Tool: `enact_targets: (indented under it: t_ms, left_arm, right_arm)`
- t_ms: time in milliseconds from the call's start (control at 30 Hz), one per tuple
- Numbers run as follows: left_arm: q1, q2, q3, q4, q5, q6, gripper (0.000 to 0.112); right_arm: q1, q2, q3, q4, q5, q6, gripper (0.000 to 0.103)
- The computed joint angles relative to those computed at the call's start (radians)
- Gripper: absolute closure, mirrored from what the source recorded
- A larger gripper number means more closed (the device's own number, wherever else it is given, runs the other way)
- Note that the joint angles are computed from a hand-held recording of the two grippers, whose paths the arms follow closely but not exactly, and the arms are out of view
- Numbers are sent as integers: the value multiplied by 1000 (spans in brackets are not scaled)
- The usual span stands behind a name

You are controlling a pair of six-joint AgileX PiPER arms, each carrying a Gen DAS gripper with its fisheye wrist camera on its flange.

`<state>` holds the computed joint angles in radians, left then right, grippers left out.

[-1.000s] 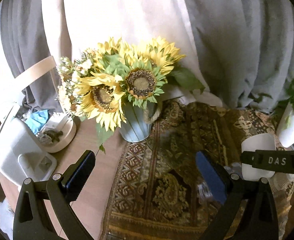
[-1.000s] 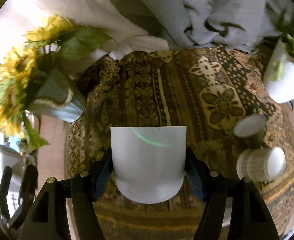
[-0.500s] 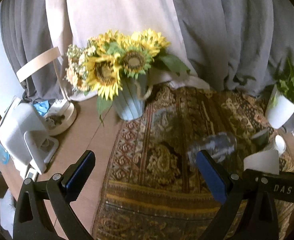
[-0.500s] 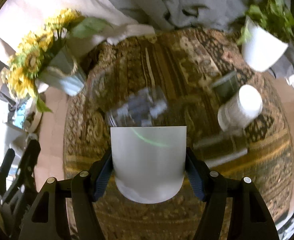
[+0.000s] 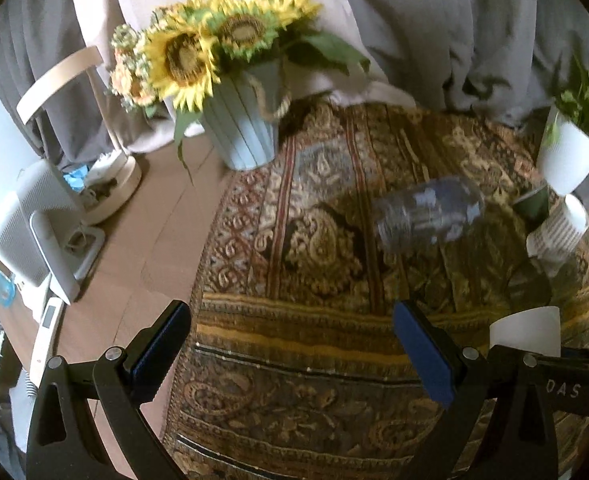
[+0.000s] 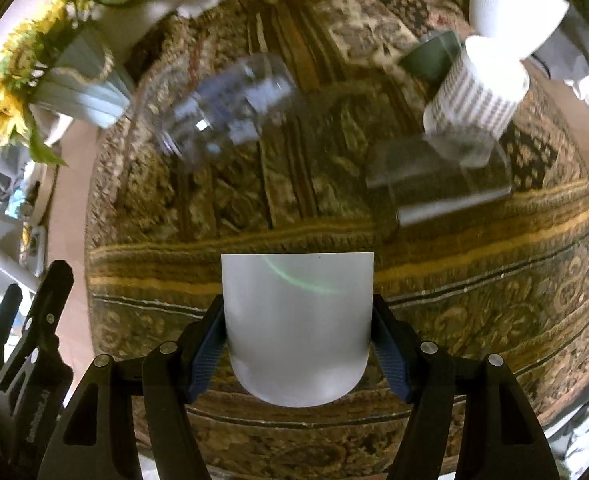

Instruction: Flip cup upside down

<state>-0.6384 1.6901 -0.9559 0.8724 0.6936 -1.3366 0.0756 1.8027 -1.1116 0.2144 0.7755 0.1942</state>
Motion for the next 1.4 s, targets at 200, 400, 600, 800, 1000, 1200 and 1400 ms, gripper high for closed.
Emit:
enact_targets:
  t_ms: [200, 400, 600, 800, 1000, 1200, 1400]
  left_arm:
    - [-12, 24, 13, -9, 3, -11, 9]
    - [-30, 27, 22, -4, 23, -32, 9]
    - [-53, 13, 34, 11, 43, -67, 9]
    - [-124, -64, 75, 82, 73, -156, 9]
    - [-270, -82, 89, 135, 142, -258, 9]
    - [-450, -1, 47, 165, 216, -358, 9]
    - [-559, 99, -25, 175, 256, -423, 9]
  right_arm:
    - [-1, 43, 17, 1, -5, 0, 36]
    - [0, 57, 35, 10, -17, -13, 35]
    - [0, 18, 73, 14, -45, -49, 30]
    - [-20, -143, 156, 8, -86, -48, 25]
    - [-82, -377, 275, -51, -149, -32, 25]
    - [-148, -532, 402, -151, -206, -56, 25]
    - [-291, -571, 492, -17, -212, -350, 25]
